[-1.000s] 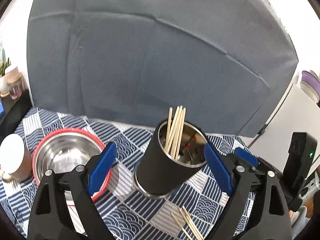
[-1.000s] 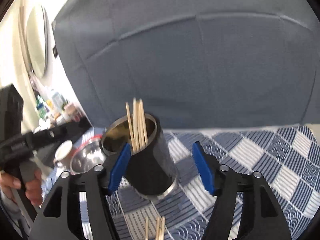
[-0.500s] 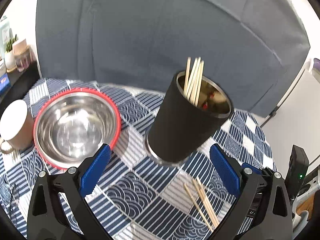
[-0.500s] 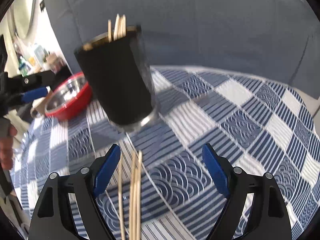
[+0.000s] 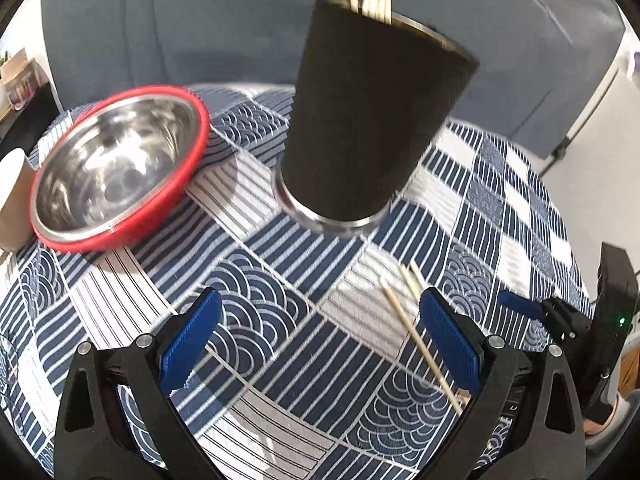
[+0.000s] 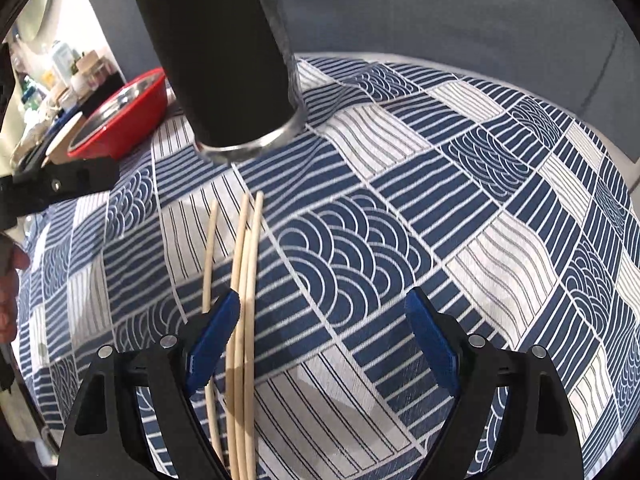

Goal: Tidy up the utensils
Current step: 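Lower both tools to the chopstick pile and close the right tool on one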

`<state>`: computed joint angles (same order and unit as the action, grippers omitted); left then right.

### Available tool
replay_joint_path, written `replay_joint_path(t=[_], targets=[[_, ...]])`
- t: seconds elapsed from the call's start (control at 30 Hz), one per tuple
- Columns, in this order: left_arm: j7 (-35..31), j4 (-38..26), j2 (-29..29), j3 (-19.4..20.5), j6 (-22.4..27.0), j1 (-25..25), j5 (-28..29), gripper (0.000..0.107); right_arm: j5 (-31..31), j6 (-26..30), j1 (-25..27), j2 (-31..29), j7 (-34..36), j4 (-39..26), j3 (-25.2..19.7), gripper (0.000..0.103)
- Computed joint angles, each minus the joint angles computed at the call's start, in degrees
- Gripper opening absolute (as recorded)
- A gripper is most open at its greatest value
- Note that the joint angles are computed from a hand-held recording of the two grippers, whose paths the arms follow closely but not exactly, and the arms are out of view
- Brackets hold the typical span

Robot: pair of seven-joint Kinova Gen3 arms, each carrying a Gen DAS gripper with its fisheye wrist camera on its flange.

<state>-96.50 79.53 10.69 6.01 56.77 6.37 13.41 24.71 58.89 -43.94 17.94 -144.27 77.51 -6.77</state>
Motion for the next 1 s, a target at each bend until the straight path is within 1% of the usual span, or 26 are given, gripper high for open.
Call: replay_joint_path(t=[0.27, 0.3, 0.37, 0.47, 0.7, 0.8, 0.93, 0.97, 1.0], targets=[[0.9, -0.6, 2.1, 0.3, 2.8, 1.5, -2.2, 0.097, 0.6, 3.3, -1.0, 1.1, 0.2, -1.3, 0.0, 0.083], [1.0, -0.4, 2.2, 0.3, 2.8, 1.8, -2.6, 0.097, 0.7, 4.7, -1.3, 1.7, 1.1, -2.4, -0.1, 0.083], [1.5, -0.6, 2.6, 0.4, 3.1, 2.4, -3.3, 0.097, 2.6, 5.6, -2.8, 2.1, 1.4, -2.7, 0.6, 0.084], [1.9, -1.3, 3.3, 0.7, 3.8, 3.2, -3.9, 0.097, 1.3, 5.3, -1.9, 1.8, 0.3, -2.3, 0.4, 0.084], [3.6, -3.6, 5.4, 1.0, 5.7, 5.7, -6.4, 0.097, 1.5, 5.8, -1.2, 0.0, -1.2, 0.0, 0.3, 0.082], [5.2, -4.6, 6.3, 0.8, 6.8, 7.0, -8.0, 0.097, 1.6, 5.2, -0.7, -1.1, -1.4, 1.4, -0.2, 0.075], [8.6, -5.8, 7.1, 0.3, 7.5, 10.0, -12.7, 0.097, 0.8, 5.1, 0.4, -1.6, 0.9, 1.6, -1.1, 0.063], [9.4, -6.6, 7.7, 0.2, 8.3, 10.9, -14.2, 0.097, 0.6, 5.3, 0.5, -1.6, 1.3, 1.5, -1.2, 0.058], [10.1, -7.5, 8.3, 0.0, 9.4, 12.1, -16.1, 0.097, 0.0, 5.6, 0.9, -1.5, 2.2, 0.9, -1.3, 0.056]])
